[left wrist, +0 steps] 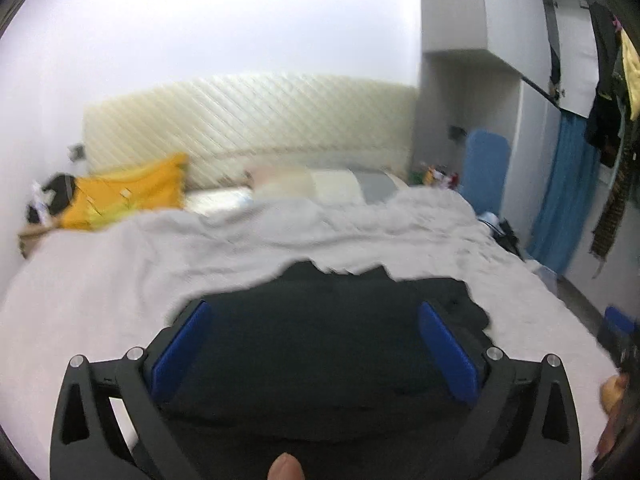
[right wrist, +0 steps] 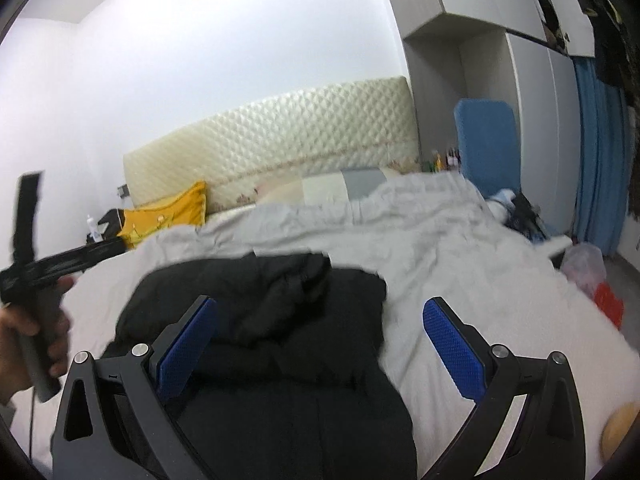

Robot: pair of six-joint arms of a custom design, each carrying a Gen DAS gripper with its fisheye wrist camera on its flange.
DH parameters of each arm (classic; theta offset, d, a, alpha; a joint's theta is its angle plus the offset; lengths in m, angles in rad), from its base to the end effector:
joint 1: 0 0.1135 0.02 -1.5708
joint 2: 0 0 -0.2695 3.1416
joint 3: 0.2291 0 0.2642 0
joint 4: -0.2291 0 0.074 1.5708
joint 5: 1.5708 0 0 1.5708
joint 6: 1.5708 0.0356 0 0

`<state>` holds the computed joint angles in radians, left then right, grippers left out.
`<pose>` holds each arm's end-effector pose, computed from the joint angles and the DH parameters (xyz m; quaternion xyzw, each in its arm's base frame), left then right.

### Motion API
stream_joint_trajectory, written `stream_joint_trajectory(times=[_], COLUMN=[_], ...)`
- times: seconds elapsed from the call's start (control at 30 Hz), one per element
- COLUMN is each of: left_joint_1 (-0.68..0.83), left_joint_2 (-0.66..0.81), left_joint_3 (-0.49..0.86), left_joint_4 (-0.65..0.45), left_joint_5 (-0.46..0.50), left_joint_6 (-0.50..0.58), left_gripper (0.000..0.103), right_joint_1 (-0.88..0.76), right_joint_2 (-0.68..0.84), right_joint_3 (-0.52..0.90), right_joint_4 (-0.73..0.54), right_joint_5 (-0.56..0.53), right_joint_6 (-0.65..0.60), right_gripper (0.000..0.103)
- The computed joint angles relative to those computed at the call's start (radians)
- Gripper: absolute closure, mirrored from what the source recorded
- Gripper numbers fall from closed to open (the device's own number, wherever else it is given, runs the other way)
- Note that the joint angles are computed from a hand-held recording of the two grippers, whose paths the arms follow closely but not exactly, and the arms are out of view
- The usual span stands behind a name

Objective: Fold large clothes

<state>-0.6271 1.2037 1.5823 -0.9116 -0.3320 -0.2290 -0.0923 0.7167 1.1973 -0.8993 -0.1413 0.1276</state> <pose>0.1954 -0.1273 0.4612 0.0890 0.8557 -0.0725 0.5045 0.1170 -0.0058 0.4183 0.0536 0.8357 0.0688 0.5422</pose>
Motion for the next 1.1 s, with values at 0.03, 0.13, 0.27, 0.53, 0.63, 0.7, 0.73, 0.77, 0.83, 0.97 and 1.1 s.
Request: stream_joint_trajectory(times=[0.03,0.13,0.27,0.53,0.63,0.7,0.73,0.77,0.83,0.97,1.1], left_joint_1=[0.038,0.168,0.291,0.373,0.377,0.375,0.371,0.369,0.359,0.357,0.348], left_joint_2=[-0.007,-0.004,0.071,0.273,0.32,0.335,0.346,0.353,0.37,0.411,0.459], left_joint_3=[0.011,0.022,-0.017,-0.135,-0.183,-0.206,-0.21,-0.214,-0.224,-0.233,-0.215], left_joint_4=[-0.009,-0.03,-0.013,0.17,0.245,0.284,0.299,0.309,0.339,0.387,0.413], left_joint_5=[0.018,0.117,0.231,0.315,0.324,0.321,0.32,0.322,0.32,0.326,0.322], left_joint_6=[0.024,0.07,0.105,0.083,0.102,0.11,0.114,0.12,0.124,0.106,0.103], left_gripper=[0.0,0.0,0.0,0.0,0.0,0.0,0.0,0.0,0.0,0.0,0.0], right_joint_1=[0.043,0.098,0.135,0.219,0.226,0.219,0.213,0.207,0.202,0.201,0.211], right_joint_2=[0.04,0.16,0.358,0.659,0.684,0.682,0.683,0.695,0.713,0.755,0.797], right_joint_3=[0.024,0.077,0.128,0.116,0.047,-0.012,-0.035,-0.042,-0.061,-0.077,-0.092], right_joint_4=[0.023,0.079,0.151,0.272,0.335,0.394,0.418,0.433,0.461,0.506,0.559], right_joint_5=[0.032,0.053,0.04,0.076,0.089,0.079,0.073,0.07,0.072,0.086,0.115], right_joint_6=[0.007,0.022,0.04,-0.017,-0.03,-0.032,-0.025,-0.021,-0.013,0.006,0.007], right_gripper=[0.0,0.0,0.009,0.052,0.052,0.052,0.052,0.053,0.054,0.054,0.054])
